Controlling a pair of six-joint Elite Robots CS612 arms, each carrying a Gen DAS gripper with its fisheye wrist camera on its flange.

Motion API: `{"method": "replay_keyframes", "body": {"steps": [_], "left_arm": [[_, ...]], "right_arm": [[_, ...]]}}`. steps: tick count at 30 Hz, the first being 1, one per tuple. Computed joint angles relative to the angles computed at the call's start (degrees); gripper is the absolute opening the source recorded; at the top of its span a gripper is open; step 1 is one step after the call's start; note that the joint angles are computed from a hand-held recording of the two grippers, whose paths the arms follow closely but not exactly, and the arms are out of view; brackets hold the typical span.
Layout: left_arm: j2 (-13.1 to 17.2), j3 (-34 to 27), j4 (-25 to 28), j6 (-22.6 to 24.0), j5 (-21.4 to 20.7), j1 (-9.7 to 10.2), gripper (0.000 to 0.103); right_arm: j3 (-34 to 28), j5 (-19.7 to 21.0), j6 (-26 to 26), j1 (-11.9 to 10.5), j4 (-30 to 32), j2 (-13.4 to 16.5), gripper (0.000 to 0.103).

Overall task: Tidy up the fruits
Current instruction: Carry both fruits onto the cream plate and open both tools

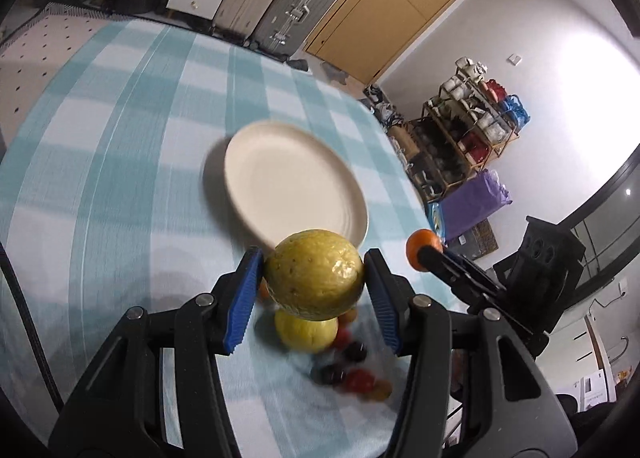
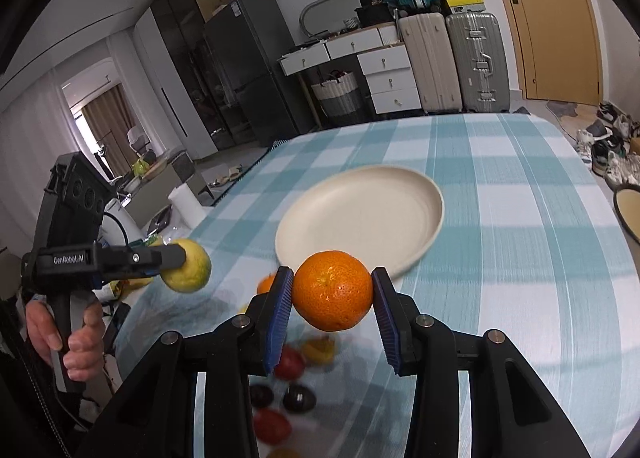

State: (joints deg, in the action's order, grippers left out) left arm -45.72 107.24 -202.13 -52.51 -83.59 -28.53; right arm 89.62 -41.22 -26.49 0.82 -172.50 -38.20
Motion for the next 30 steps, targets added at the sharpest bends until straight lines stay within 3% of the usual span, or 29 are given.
{"method": "replay_keyframes", "body": {"steps": [12,18,30], "left_arm": [[4.5,-12.1,6.8,1.7,-7.5,5.02,0.049],[7.9,-18.1,10.0,1.0,-10.4,7.13,0.049],[14.1,-27.3,15.4,-1.0,-15.1,9.7,0.049]], "right_arm": [[-10.8,-0.9,2.8,1.9,5.3,3.8,0.041],[-17.5,-1.8,5.6,3.1,7.8,7.6,0.041],[-26.5,-6.2,4.4,5.3,14.0,13.1,0.041]]}}
